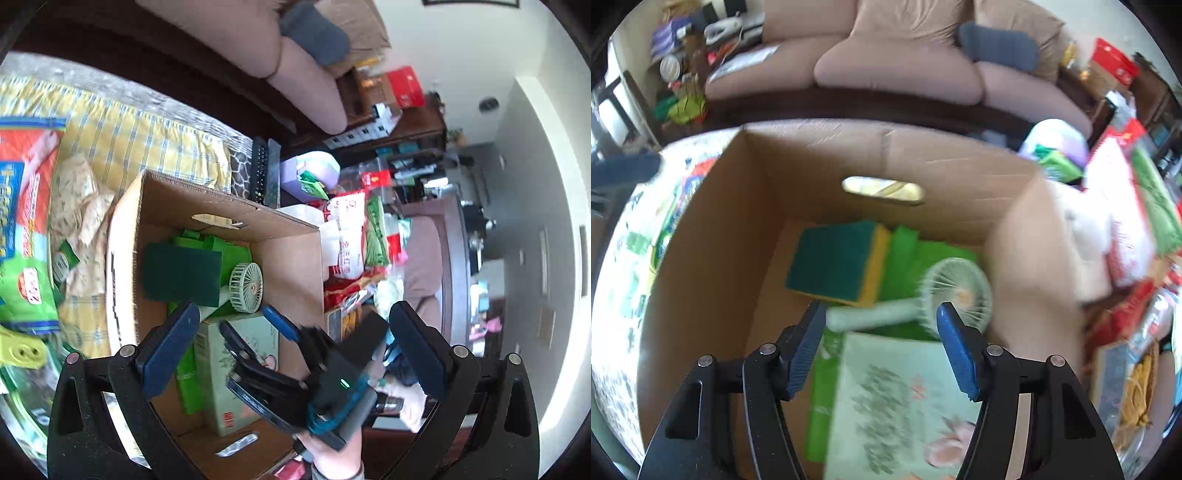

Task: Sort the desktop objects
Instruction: 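Lower the green-and-yellow sponge into the box and open the left gripper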

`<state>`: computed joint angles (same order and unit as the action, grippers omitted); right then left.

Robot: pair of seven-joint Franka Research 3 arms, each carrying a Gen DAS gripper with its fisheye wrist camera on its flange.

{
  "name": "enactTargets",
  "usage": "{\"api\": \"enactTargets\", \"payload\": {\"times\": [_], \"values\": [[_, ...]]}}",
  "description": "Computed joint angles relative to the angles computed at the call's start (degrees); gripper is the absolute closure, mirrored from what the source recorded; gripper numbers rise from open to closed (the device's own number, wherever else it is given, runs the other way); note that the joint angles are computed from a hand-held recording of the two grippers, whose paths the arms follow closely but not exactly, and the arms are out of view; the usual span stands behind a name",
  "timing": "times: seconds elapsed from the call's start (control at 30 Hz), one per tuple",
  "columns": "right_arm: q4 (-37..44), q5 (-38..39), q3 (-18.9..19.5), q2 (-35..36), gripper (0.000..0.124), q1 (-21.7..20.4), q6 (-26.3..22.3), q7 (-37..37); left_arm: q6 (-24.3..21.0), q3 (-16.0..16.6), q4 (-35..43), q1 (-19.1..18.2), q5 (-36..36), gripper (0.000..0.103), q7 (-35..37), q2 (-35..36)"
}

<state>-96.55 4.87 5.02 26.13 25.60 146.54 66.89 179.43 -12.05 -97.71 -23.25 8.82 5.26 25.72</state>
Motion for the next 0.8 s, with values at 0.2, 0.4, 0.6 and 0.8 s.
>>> {"api": "enactTargets", "payload": {"times": [0.2,0.4,0.6,0.8], "values": [[7.8,-9.8,-4.8,7.6,0.032,7.1,-1.1,10.6,7.9,16.7,-13.2,-12.8,5.4,0.000,-8.0,-9.6],[13.5,-16.9,-6.9,12.4,0.056,10.9,-4.2,13.3,12.8,17.0,-19.4,-12.1,2.7,0.000,-5.7,-12.1],[16.1,-26.5,-12.0,14.0,0.074,13.4,-3.8,20.8,15.0,8.5,-21.5,-3.8,2.1,0.000,-3.5,-11.9],[12.8,-17.8,-5.8,11.0,0.051,6.5,1.8,20.6,15.5,5.3,-21.8,-1.3,-1.7,0.000,0.4,-11.1]]}}
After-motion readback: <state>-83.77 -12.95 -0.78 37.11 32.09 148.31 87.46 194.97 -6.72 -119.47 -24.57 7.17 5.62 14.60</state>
